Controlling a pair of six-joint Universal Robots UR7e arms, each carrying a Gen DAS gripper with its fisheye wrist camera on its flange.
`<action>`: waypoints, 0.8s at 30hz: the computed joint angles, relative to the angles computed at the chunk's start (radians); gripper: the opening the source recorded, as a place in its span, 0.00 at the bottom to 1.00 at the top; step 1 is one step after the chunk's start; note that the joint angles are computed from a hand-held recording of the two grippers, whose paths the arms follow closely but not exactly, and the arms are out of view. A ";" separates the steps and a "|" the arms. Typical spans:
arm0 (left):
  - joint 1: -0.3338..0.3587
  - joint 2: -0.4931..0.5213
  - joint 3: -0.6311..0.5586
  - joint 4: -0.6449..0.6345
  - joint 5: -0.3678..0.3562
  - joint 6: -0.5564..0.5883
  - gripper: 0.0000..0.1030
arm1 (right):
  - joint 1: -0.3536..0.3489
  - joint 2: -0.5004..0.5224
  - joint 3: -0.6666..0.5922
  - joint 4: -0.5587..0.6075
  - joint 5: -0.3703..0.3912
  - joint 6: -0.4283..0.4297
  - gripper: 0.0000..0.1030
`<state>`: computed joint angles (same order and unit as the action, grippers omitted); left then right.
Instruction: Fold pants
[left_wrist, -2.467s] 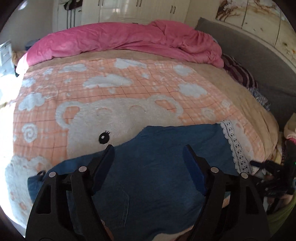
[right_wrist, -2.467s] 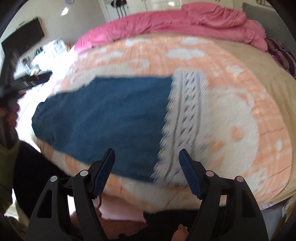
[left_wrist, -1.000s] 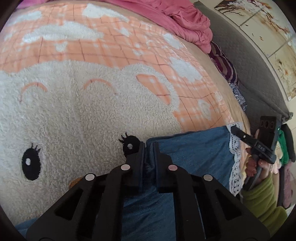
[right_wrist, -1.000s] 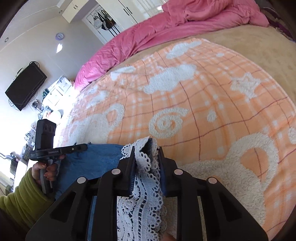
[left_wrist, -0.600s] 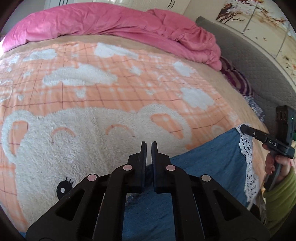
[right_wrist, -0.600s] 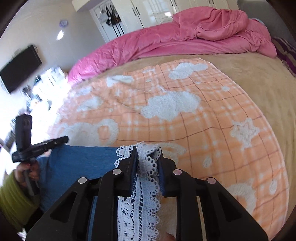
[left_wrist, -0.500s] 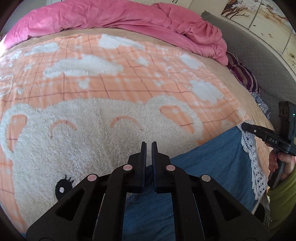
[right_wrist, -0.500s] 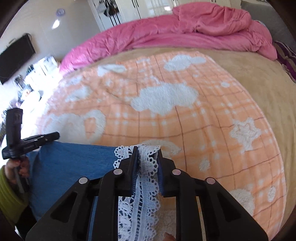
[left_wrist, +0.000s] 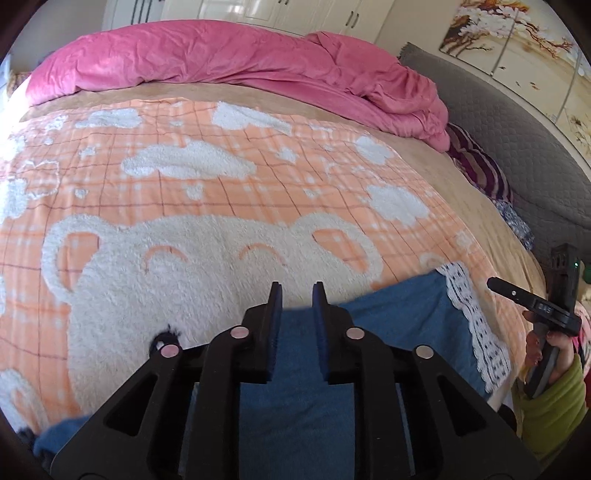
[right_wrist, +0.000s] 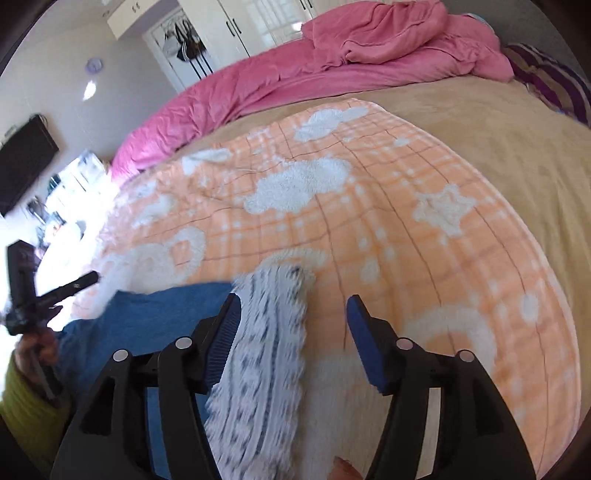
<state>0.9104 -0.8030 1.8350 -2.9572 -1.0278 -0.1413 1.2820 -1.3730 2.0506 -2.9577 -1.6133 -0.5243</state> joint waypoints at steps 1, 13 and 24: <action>-0.007 -0.006 0.015 -0.002 0.001 0.001 0.16 | -0.009 -0.029 0.031 0.007 0.011 0.001 0.57; -0.100 -0.089 0.230 -0.073 0.044 -0.039 0.29 | -0.073 -0.183 0.250 -0.006 0.024 0.061 0.58; -0.141 -0.051 0.316 -0.047 0.140 -0.124 0.34 | -0.140 -0.186 0.268 0.037 0.165 0.079 0.24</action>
<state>0.7695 -0.8539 2.1510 -3.0044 -0.8875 -0.2658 1.1424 -1.5585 2.3184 -2.9208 -1.4487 -0.4448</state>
